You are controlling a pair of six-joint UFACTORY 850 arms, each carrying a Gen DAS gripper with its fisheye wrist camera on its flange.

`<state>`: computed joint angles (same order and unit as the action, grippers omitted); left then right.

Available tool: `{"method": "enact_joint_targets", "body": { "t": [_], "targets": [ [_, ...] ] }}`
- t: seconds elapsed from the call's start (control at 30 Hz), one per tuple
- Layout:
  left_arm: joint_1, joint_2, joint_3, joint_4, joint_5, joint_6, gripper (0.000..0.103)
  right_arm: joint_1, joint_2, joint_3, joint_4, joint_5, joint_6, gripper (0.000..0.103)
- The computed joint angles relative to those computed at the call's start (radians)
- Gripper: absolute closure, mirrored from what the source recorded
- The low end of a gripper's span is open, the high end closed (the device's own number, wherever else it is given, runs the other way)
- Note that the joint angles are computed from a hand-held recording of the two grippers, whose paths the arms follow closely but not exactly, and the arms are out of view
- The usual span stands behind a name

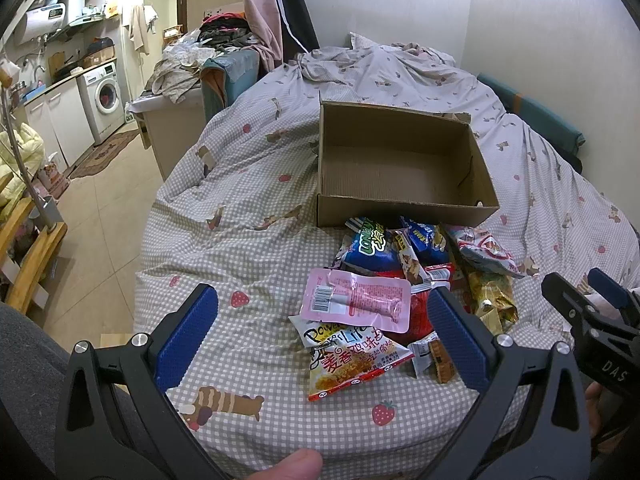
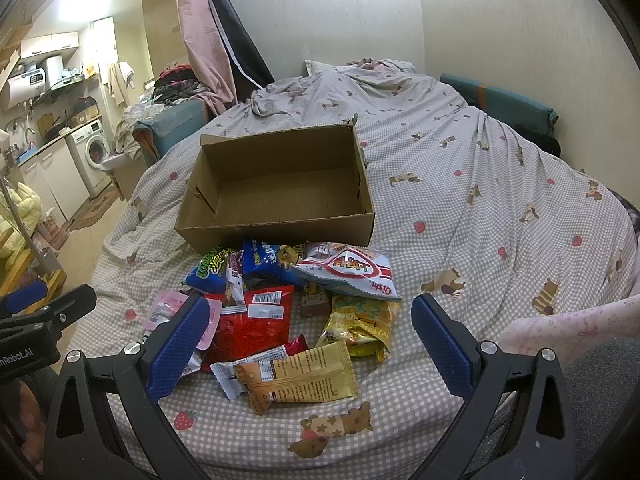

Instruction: Organize snacks

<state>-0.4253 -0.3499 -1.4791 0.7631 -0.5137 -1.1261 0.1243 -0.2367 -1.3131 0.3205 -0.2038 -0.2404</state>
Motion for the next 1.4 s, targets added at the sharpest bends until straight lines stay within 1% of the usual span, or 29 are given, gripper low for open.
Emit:
{"method": "enact_joint_targets", "body": {
  "t": [1.07,1.17,1.23,1.27,1.37,1.4],
  "targets": [
    [-0.001,0.002,0.004,0.011,0.003,-0.009,0.000,-0.001,-0.001,0.000,0.010,0.001,-0.010,0.000],
    [0.001,0.001,-0.003,-0.007,0.002,0.014,0.000,-0.004,-0.004,-0.005,0.023,-0.003,-0.017,0.000],
    [0.008,-0.006,-0.026,-0.053,-0.009,0.075,0.000,-0.012,-0.009,-0.019,0.073,-0.024,-0.055,0.000],
    [0.012,-0.013,-0.045,-0.073,-0.027,0.110,0.000,-0.022,-0.012,-0.030,0.142,-0.049,-0.111,0.000],
    [0.034,-0.044,-0.108,-0.176,-0.077,0.251,0.000,-0.054,-0.040,-0.085,0.256,-0.138,-0.191,0.000],
    [0.049,-0.059,-0.136,-0.241,-0.098,0.320,0.000,-0.069,-0.056,-0.112,0.284,-0.178,-0.201,0.000]
  ]
}}
